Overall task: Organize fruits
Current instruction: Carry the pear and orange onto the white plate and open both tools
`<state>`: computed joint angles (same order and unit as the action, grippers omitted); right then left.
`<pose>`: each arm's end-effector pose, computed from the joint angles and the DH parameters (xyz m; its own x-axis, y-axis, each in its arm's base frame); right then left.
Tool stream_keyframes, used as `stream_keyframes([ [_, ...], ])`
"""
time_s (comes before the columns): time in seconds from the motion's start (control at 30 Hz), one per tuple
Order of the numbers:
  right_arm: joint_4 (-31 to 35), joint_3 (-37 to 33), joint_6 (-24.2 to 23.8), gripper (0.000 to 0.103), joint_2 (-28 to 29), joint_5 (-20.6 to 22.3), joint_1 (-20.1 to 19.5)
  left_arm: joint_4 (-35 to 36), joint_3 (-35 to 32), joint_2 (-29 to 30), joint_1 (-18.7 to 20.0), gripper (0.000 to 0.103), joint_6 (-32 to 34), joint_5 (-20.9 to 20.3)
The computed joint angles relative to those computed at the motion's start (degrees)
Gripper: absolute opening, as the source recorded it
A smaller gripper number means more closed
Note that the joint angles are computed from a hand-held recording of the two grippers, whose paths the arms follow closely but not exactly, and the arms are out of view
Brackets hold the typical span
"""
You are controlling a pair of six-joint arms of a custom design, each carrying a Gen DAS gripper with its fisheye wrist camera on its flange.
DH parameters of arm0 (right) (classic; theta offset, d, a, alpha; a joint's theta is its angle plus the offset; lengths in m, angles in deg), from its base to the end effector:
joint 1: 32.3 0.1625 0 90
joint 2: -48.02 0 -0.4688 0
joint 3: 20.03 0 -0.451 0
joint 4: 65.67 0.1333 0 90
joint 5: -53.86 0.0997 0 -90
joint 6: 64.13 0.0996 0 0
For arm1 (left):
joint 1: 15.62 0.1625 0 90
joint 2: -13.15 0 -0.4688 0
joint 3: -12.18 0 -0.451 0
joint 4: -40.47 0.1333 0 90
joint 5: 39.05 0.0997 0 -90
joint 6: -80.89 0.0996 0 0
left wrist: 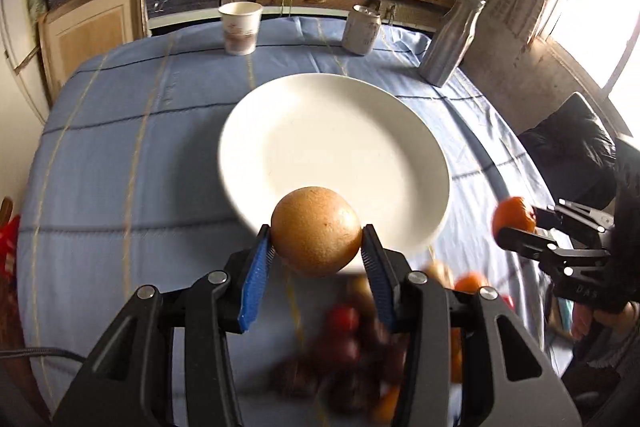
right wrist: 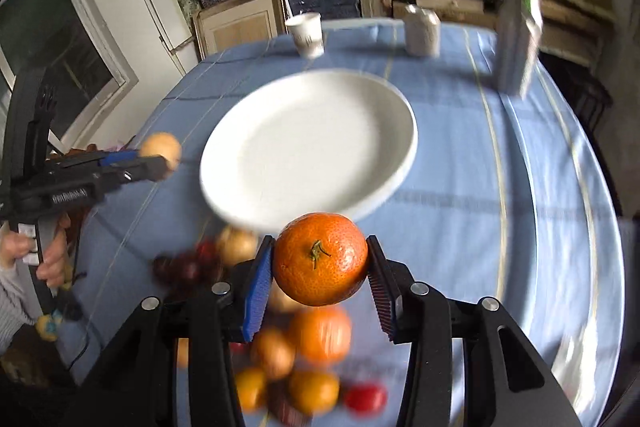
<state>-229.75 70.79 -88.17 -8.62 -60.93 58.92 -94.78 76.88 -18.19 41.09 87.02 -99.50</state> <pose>0.1078 -0.7633 0.2953 -0.8275 -0.0845 0.5551 -0.3870 0.8021 -0.4548 -0.3374 -0.8462 0.0941 -0.7211 0.4776 -0.5018 0.6176 0.7714 -0.1533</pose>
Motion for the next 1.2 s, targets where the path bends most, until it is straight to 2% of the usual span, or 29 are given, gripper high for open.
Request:
stream_keyframes([
  [0.07,2.19,-4.8,-0.29,0.046,3.12,-1.17,-0.1,2.74,-5.04,3.52,0.36,0.044,-0.53,0.43],
  [0.3,8.87,-16.32,-1.47,0.046,10.23,-3.12,-1.52,8.7,-14.51,10.17,1.83,0.044,-2.84,2.74],
  [0.5,11.14,-21.75,-2.37,0.046,13.98,-3.45,-2.38,13.21,-22.53,15.01,3.43,0.044,-4.01,3.84],
  [0.57,10.33,-21.76,-2.33,0.046,14.18,-3.1,-2.52,13.03,-22.8,15.1,3.65,0.045,-3.83,3.89],
  [0.67,9.32,-20.98,-1.29,0.057,13.56,-1.68,-2.69,12.71,-23.13,15.27,3.9,0.049,-4.33,3.34],
  [0.7,8.12,-20.27,-1.4,0.058,13.06,-1.31,-2.59,12.2,-22.73,15.02,3.89,0.05,-4.57,3.13],
  [0.77,6.91,-18.96,-1.51,0.059,11.94,-0.82,-2.33,9.6,-20.39,13.57,3.52,0.062,-4.65,3.3],
  [0.83,5.33,-17.21,-1.55,0.059,10.29,-0.63,-1.84,6.63,-17.73,11.88,2.96,0.068,-4.47,4.28],
  [0.9,3.23,-14.23,-1.0,0.059,7.67,0.79,-1.42,5.07,-14.77,9.61,2.45,0.068,-4.95,4.7],
  [0.97,0.22,-10.43,-0.84,0.064,4.78,2.16,-1.11,2.85,-9.89,6.16,1.96,0.069,-5.61,5.12],
  [1.0,-1.62,-8.09,-0.87,0.068,3.19,2.62,-0.99,1.36,-6.4,3.88,1.63,0.07,-5.85,5.85],
  [1.1,-5.67,0.13,-0.18,0.071,-2.22,4.18,-1.38,-1.75,3.75,-2.38,0.93,0.073,-7.21,7.75],
  [1.2,-6.62,8.35,3.38,0.071,-7.7,5.02,-2.79,-1.86,11.82,-7.18,0.56,0.074,-9.69,8.8],
])
